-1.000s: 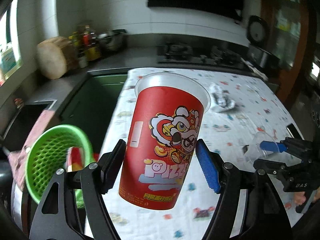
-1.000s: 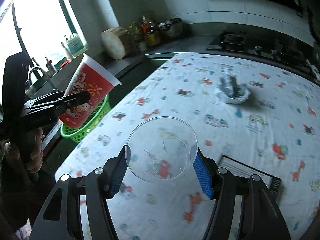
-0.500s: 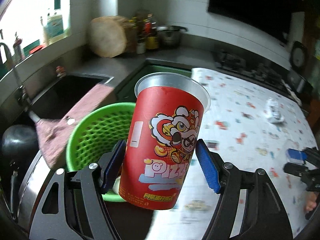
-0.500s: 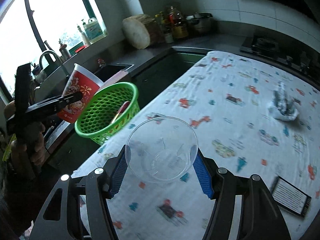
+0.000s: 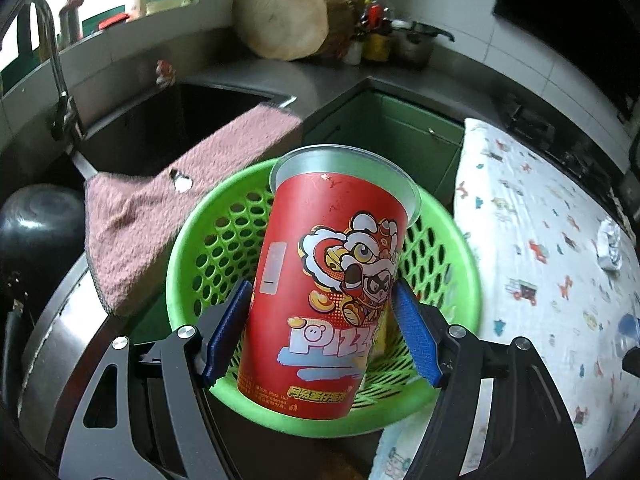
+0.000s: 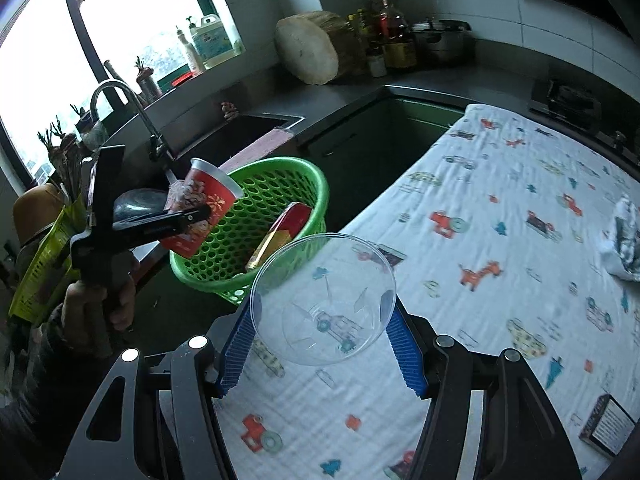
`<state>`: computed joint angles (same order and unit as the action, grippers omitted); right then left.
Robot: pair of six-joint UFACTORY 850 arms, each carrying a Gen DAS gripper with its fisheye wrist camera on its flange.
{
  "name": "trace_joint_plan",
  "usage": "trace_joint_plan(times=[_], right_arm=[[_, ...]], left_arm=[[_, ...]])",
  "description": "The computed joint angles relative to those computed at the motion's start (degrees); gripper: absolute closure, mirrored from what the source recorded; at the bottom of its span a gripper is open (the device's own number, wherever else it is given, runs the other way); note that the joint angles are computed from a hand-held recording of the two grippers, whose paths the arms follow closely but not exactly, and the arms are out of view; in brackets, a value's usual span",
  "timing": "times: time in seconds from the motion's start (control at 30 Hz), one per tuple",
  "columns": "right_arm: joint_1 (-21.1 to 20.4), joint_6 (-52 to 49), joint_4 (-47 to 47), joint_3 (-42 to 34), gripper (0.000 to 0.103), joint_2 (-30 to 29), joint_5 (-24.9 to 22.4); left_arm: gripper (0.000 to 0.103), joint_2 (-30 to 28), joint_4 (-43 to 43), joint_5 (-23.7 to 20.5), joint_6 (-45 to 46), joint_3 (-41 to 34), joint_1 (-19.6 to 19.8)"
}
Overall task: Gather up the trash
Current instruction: 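Open the left tool dropping the red cup while the right tool drops the clear cup into the basket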
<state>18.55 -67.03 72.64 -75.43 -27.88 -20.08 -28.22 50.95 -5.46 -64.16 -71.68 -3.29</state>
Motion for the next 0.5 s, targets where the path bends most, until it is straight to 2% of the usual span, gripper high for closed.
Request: trace_joint_plan(times=[0.17, 0.33, 0.4, 0.5], right_arm=[[0.83, 3.77, -3.65, -3.46, 0.042, -2.58, -0.82], [1.75, 6.73, -6.36, -6.93, 0.042, -5.12, -1.65], [2.06, 7.65, -7.17, -8.26, 0.042, -6.05, -1.96], [2.39, 8.94, -8.36, -9.91, 0.042, -7.11, -2.50]], left_arm=[[0.031, -1.62, -12.55, -0.13, 11.99, -1.22, 1.04], [0.032, -2.84, -11.17, -0.84, 10.97, -2.36, 1.34], [0.032, -2.95, -18.12, -0.41, 17.68, -2.48, 1.68], [0.032, -2.77, -23.82, -0.16, 23.15, -2.23, 2.04]])
